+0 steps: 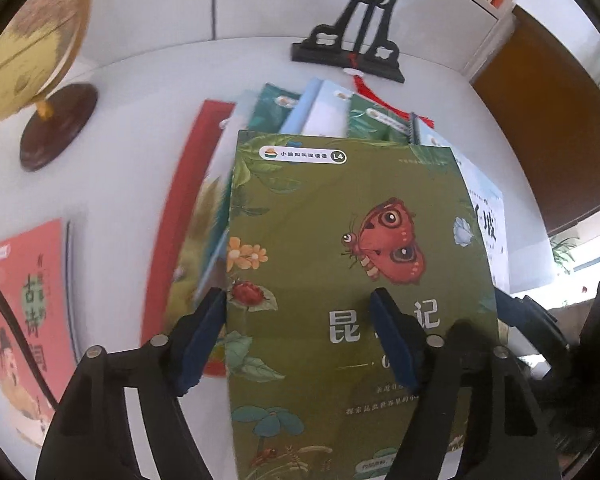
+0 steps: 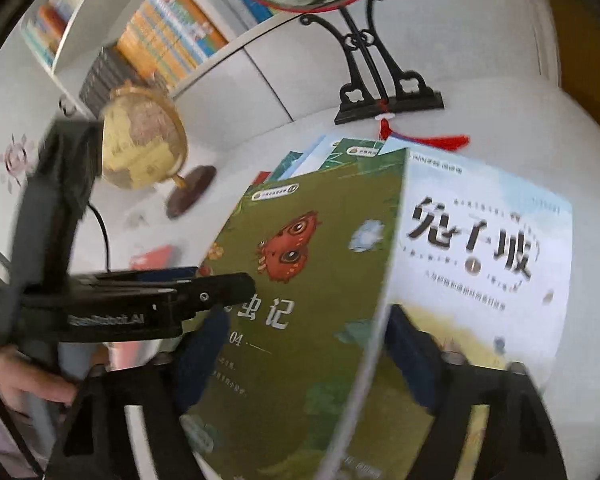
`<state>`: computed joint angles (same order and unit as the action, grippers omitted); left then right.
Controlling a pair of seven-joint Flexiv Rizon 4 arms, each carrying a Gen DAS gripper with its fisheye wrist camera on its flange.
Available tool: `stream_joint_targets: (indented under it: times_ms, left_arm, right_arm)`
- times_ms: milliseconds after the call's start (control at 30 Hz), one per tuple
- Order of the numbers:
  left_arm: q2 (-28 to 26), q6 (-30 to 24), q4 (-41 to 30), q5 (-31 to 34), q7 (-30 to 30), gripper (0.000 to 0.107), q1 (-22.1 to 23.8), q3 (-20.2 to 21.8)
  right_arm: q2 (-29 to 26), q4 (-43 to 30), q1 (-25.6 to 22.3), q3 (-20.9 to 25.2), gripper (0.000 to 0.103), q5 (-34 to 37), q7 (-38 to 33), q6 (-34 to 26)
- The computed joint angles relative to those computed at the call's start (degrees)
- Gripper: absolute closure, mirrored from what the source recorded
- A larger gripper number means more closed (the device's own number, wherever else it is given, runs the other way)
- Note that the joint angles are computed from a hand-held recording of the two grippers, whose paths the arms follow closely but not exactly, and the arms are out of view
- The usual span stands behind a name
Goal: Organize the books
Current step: 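Close the left gripper on the green book edge and lift it, then carry the green book onto the red book and open the left gripper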
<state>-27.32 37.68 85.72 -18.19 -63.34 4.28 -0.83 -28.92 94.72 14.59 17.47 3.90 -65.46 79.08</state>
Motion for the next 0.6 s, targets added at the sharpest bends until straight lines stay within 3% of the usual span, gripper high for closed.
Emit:
stream_joint_targets:
  times_ms: [100, 167, 300, 400, 533, 600]
  left_arm:
    - [1.04, 0.33, 2.92, -3.95, 1.73, 0.037, 2.32, -0.48]
    - [1.94, 0.65, 5.11, -7.34, 3.18, 0.041, 3.63, -1.04]
    - [1.93, -1.97, 4.82, -8.86, 3.36, 0.044, 4.16, -0.89]
    - [1.97, -4.92, 4.23, -8.28, 3.6, 0.042, 4.43, -0.31]
    - [1.96, -5.89, 4.33, -8.6, 2.07, 0.04, 4.94, 0.46]
    - [1.36, -8.41, 3.61, -8.61, -0.38, 0.027, 5.51, 0.98]
  right_arm:
    - [0.09, 0.06, -3.81, 5.63, 0.057, 5.1, -2.16, 1.95]
    - [0.38, -0.26, -4.41, 6.98, 0.064, 7.18, -1.97, 0.14]
    - [2.87, 1.46, 3.01, -1.39, 0.065, 2.11, 5.62, -4.25]
    - [3.57, 1.38, 4.67, -3.8, 0.064, -0.93, 8.63, -7.64]
    - [3.45, -0.27, -0.17, 1.24, 0.064, 6.17, 5.15, -10.4]
    - [3.52, -0.34, -1.5, 2.52, 0.064, 10.29, 4.34, -9.92]
